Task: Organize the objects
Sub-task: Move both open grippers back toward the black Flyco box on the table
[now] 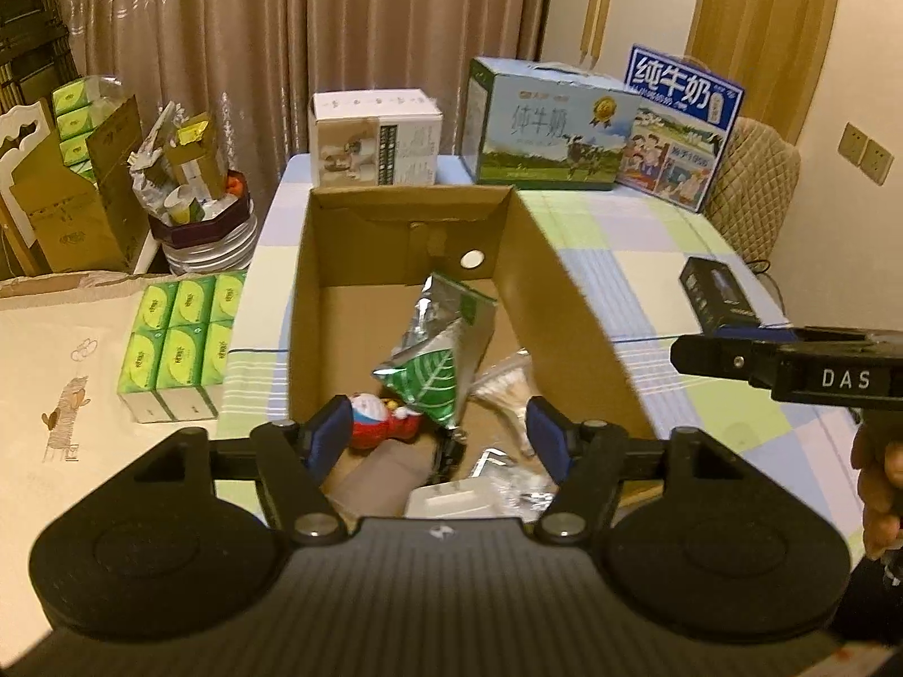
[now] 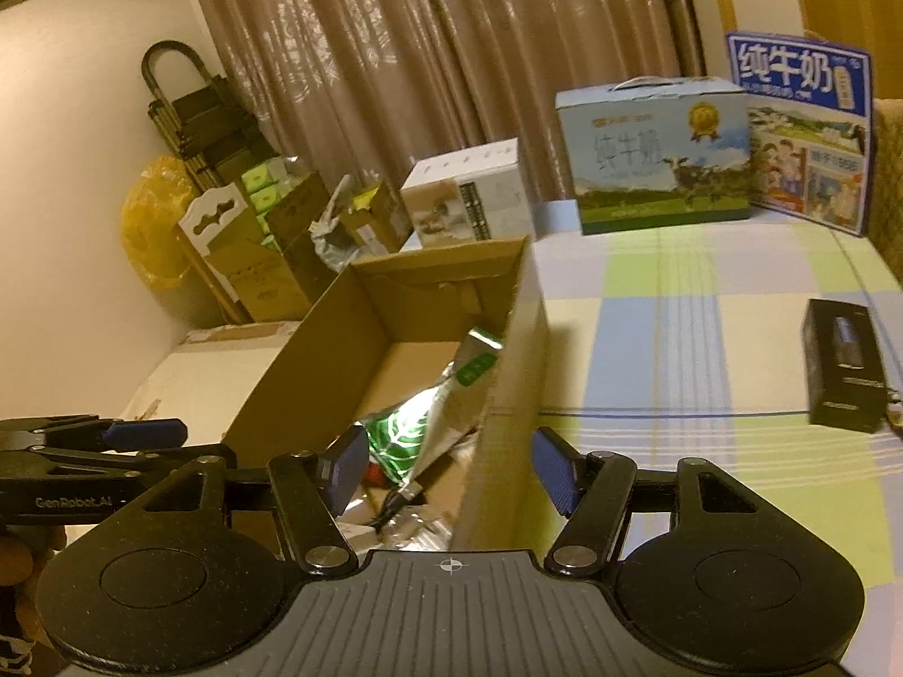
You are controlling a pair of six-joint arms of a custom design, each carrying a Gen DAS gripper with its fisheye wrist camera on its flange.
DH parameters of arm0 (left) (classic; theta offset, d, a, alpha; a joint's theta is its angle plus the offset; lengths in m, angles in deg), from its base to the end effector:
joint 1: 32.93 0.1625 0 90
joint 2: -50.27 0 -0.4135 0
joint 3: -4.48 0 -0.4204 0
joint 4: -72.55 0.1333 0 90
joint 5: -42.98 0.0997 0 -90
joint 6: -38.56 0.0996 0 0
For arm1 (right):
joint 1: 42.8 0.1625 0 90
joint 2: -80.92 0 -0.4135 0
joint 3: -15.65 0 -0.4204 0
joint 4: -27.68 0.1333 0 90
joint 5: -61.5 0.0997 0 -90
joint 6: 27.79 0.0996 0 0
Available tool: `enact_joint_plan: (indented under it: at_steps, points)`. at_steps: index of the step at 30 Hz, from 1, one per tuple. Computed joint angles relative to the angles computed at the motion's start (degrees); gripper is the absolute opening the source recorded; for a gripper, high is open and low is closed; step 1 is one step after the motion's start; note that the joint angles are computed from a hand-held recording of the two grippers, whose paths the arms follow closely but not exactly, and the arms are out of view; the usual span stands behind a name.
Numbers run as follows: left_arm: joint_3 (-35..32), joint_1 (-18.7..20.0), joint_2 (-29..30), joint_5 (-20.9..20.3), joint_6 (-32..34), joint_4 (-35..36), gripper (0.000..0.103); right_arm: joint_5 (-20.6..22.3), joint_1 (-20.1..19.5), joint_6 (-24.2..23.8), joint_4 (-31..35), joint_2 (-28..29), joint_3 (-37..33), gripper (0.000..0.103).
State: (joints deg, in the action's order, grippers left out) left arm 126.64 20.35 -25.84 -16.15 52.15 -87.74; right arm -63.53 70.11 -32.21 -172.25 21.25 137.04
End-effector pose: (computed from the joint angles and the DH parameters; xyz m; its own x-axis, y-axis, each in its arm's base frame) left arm -0.1613 -0.5247 0.2242 -0.6631 0.5064 -0.5512 0.7212 0.6295 -0.2891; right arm 0.2785 -0.4634 0.1692 -0.8981 0.0279 0.4388 -0.3296 0.6178 -0.7139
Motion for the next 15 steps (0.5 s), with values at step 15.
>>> enact_joint_plan:
  at_steps: [15]
  points:
    - [3.81, -6.66, -0.52, -1.09, -3.35, -1.87, 0.087, -5.61, 1.64, -0.33, -2.0, -9.57, 7.54, 0.062]
